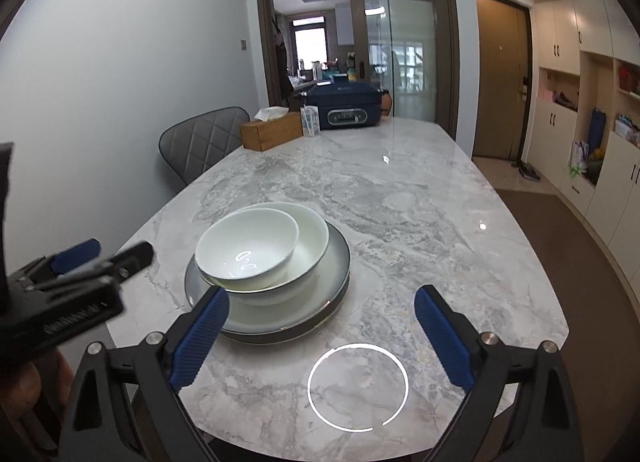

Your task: Organize plates and bowls

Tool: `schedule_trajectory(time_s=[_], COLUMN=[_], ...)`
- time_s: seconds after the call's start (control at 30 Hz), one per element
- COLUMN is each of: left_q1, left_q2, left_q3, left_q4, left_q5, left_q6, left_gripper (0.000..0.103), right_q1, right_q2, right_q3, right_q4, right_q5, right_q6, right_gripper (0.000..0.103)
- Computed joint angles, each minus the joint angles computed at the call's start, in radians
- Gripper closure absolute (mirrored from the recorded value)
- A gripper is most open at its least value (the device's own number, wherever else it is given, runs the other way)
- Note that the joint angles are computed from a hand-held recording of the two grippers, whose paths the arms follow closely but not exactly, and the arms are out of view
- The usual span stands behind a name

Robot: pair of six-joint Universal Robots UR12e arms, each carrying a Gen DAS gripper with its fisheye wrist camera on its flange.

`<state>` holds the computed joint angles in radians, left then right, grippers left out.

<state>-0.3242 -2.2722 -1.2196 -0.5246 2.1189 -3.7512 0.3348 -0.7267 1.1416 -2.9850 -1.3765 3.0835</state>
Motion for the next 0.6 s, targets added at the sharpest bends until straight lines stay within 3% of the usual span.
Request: schedule_trajectory(time_s=[0.17,0.43,0.5,0.6], left_q1=[0.006,0.020,0.026,0.024], left_q2=[-0.007,-0.027,-0.026,-0.032], left_q3=[-0.009,0.020,0.012,0.015], left_q4=[-0.004,-0.072,-0.057,-0.044], left_q5=[-0.007,-0.026,-0.060,-0.055], left_q6=[-0.045,-0.068,-0.075,-0.050], left_gripper=[0.017,0.017,0.017,0.017], right_q1=[0.007,0.010,0.011,0.016], right_q2=[-0.002,0.014,0.014,0.013], right_q3=[0.013,-0.016,-0.018,-0.018], right_q4=[-0.041,0.039,0.052,0.056], right_q5=[-0.024,-0.032,-0.041,-0.050], right_q6=[-0.006,0.024,0.028,0.019], right_gripper=[0.000,0.000,0.000,0.000])
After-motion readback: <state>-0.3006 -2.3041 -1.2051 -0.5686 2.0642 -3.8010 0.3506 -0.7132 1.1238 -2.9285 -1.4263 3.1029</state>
